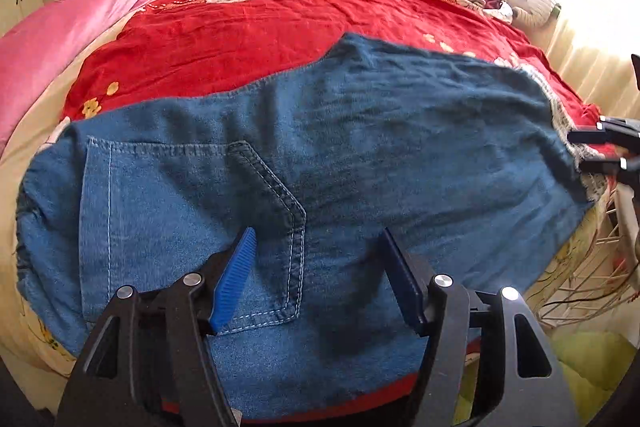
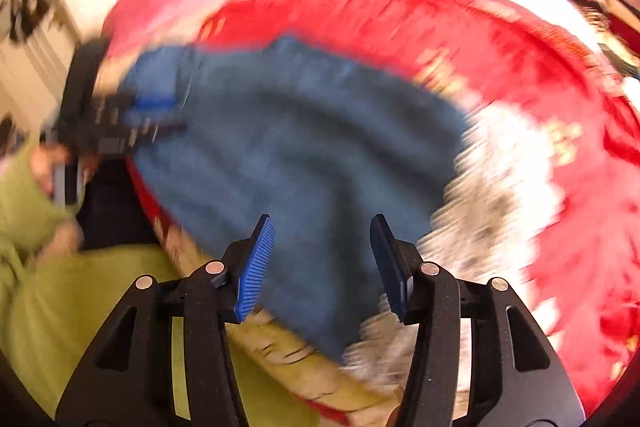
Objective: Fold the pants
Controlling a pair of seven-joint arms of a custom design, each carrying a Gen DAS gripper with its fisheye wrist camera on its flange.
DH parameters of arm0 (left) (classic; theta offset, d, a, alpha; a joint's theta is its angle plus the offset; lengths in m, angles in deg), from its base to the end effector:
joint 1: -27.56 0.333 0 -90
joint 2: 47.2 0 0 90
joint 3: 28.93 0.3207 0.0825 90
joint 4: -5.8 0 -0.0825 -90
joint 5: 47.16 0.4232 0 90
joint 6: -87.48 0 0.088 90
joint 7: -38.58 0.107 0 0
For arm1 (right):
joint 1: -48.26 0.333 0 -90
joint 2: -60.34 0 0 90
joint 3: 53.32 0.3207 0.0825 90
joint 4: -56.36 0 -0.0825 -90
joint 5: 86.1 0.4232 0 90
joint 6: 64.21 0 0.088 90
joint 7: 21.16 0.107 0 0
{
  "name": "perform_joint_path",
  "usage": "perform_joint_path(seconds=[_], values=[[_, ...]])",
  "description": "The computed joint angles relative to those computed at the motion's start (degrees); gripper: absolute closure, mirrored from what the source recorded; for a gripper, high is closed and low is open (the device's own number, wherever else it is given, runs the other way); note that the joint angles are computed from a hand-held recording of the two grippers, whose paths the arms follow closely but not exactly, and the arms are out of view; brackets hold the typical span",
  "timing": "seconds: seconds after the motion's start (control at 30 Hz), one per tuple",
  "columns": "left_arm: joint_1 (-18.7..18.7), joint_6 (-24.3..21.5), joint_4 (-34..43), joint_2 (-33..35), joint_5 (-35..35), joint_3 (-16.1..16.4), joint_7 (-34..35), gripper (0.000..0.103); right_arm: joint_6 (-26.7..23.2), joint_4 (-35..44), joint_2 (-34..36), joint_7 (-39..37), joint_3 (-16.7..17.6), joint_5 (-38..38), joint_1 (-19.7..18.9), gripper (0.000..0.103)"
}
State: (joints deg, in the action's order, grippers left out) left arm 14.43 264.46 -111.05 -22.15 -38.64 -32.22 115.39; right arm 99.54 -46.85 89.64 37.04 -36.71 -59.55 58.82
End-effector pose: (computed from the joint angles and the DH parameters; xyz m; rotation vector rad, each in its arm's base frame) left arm 0.6393 -0.1990 0.2697 -1.7305 2.0935 -0.7207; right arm 0.6643 0.2886 0.3069 -2.1791 1.2316 -0.1749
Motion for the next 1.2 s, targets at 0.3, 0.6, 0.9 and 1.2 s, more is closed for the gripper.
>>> perform_joint_path(seconds=[0.3, 0.6, 0.9, 1.2], values=[[6.8, 0.5, 11.2, 3.7, -3.7, -7.2, 6.7, 0.040, -3.1, 14.0, 8.1, 19.8, -7.6, -5.2, -0.5, 0.071], [7.7, -16.2, 39.7, 22.6, -9.0, -12.0, 17.5, 0.031, -10.0, 23.2, 16.4, 14.2, 0.3, 2.6, -8.3, 0.089], [12.9, -12.5, 38.2, 24.2, -21.4, -19.8, 28.4, 0.096, 4.1, 12.8, 11.1, -4.4, 9.7, 13.9, -14.9, 0.098], [8.8, -15.6, 39.5, 24.8, -20.4, -14.0, 24.6, 0.091, -2.8, 18.8, 14.0, 12.0, -5.7, -0.9, -2.5, 0.085]])
